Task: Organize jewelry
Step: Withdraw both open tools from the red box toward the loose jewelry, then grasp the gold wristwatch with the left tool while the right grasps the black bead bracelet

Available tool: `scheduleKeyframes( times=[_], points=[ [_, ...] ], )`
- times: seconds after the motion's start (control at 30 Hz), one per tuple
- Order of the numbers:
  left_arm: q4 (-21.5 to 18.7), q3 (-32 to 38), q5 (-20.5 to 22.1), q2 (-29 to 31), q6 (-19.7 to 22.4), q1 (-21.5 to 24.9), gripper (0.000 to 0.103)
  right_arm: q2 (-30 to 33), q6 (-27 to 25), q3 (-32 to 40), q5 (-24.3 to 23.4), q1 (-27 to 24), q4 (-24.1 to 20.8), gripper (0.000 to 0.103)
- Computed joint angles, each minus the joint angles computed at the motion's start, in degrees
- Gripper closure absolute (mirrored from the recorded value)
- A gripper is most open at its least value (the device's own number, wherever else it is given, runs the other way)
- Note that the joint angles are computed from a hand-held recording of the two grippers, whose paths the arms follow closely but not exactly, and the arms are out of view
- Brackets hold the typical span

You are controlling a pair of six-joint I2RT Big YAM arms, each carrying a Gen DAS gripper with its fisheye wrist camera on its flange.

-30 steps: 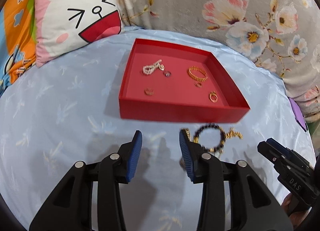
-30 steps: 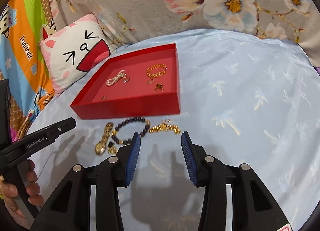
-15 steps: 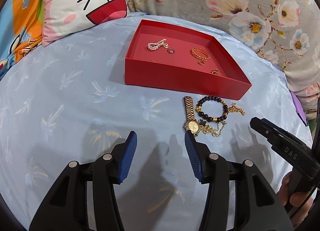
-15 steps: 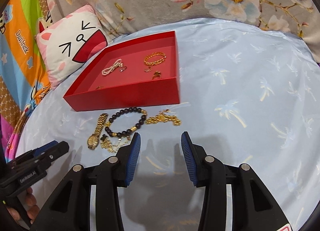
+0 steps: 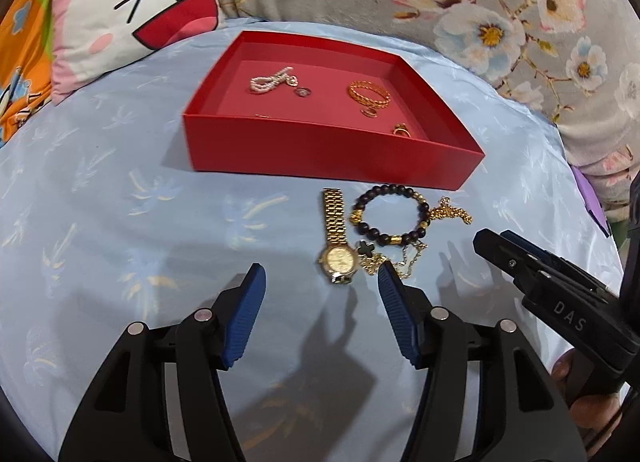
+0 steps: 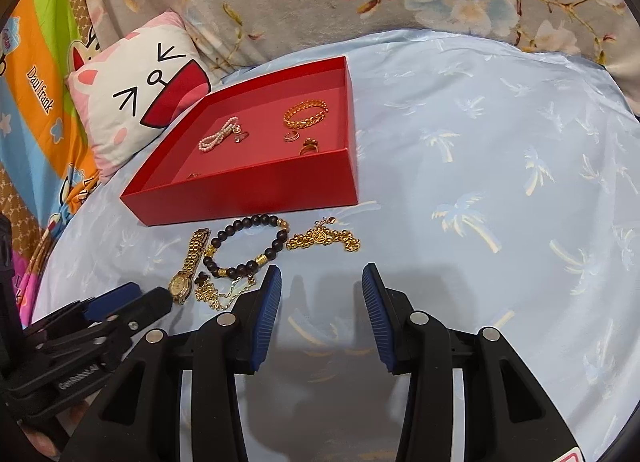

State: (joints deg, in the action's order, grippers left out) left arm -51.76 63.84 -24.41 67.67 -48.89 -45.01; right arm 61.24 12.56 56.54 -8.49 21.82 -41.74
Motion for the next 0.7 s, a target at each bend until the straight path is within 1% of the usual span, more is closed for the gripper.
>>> scheduleKeyframes(
  times=[0.1,0.17,0.2,0.23,0.27,0.3,0.33,0.4,0.6,0.7],
  points=[
    [-0.22,1.3,-0.96,2.43,1.16,-0.09,0.048,0.11,-0.18,-0.07,-0.19,-0.4,0.11,0.061],
    [-0.65,2.0,-2.73,3.44,1.92,-0.58,0.054,0.29,-0.3,-0.09,-0.34,-0.65,0.17,0.061],
    [-0.75,2.21,-3.65,3.88,2.22,-0.81,0.055,0.4,-0.39,-0.08,-0.47,-0.8,0.18,0.061],
    [-0.78,2.32,-4.4,4.15,2.53,-1.0,0.058,0.54,-0.48,-0.09,-0.58,-0.94,0.25,0.061],
    [-0.72,2.36,-4.63,4.33,2.97,-1.06,0.065,0.6,-0.53,-0.1,-0.64,-1.02,0.3,0.061],
    [-0.83,2.48,-4.81,4.42,3.03,-1.06,0.068,0.67,-0.56,-0.12,-0.69,-1.09,0.38,0.061],
    [-0.46,2.42,-4.33,4.36,3.41,-0.92,0.074,0.74,-0.53,-0.11,-0.72,-1.12,0.4,0.061],
    [-0.27,2.38,-4.09,4.32,3.63,-0.7,0.08,0.97,-0.56,-0.04,-0.9,-1.19,0.37,0.061],
    [0.92,1.52,-2.25,3.16,3.25,0.0,0.08,3.0,-1.98,1.31,-0.89,-1.4,0.42,0.061],
    [0.84,1.28,-2.52,2.08,2.82,0.2,0.08,3.11,-1.85,1.79,-2.04,-1.35,0.49,0.061]
  ],
)
